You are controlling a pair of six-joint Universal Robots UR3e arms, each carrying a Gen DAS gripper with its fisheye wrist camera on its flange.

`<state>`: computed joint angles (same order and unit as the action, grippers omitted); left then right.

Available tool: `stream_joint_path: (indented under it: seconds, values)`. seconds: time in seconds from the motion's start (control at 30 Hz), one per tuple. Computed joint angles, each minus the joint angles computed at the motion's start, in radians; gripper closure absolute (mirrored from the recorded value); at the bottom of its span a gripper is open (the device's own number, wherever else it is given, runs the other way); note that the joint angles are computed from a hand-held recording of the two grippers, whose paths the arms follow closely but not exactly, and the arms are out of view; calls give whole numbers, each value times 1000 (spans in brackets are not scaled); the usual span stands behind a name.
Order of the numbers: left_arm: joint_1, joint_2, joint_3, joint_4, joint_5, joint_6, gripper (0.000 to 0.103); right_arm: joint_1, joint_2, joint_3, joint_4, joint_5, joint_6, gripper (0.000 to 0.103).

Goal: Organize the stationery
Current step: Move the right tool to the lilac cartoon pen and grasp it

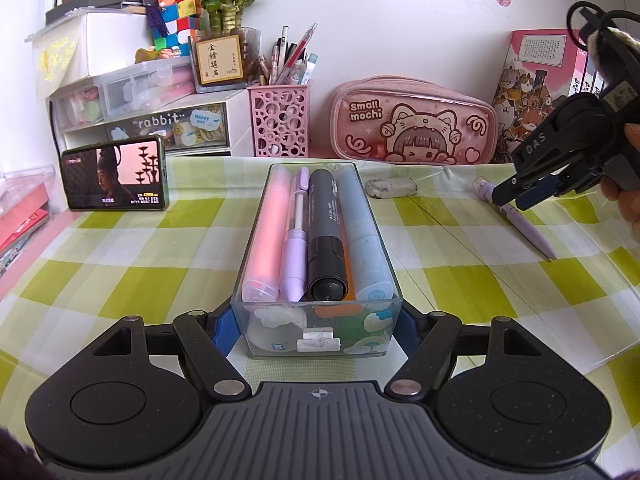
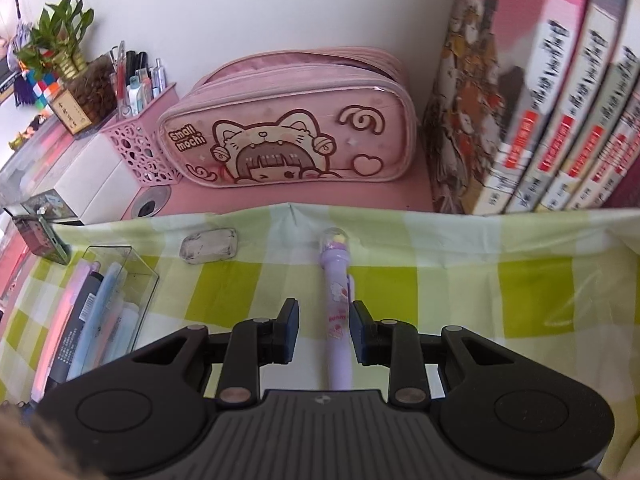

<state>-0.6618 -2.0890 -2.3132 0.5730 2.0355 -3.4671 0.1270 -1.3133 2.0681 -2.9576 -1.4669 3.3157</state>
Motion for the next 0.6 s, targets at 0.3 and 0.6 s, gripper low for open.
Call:
stream_joint_path:
  seconds: [0.3,0.6]
  values:
    - [-1,0,0,0,0,0,30,34,79,-82,17,-70,20,72]
    - [-1,0,0,0,0,0,30,15,77,-61,-11,-50,26,72]
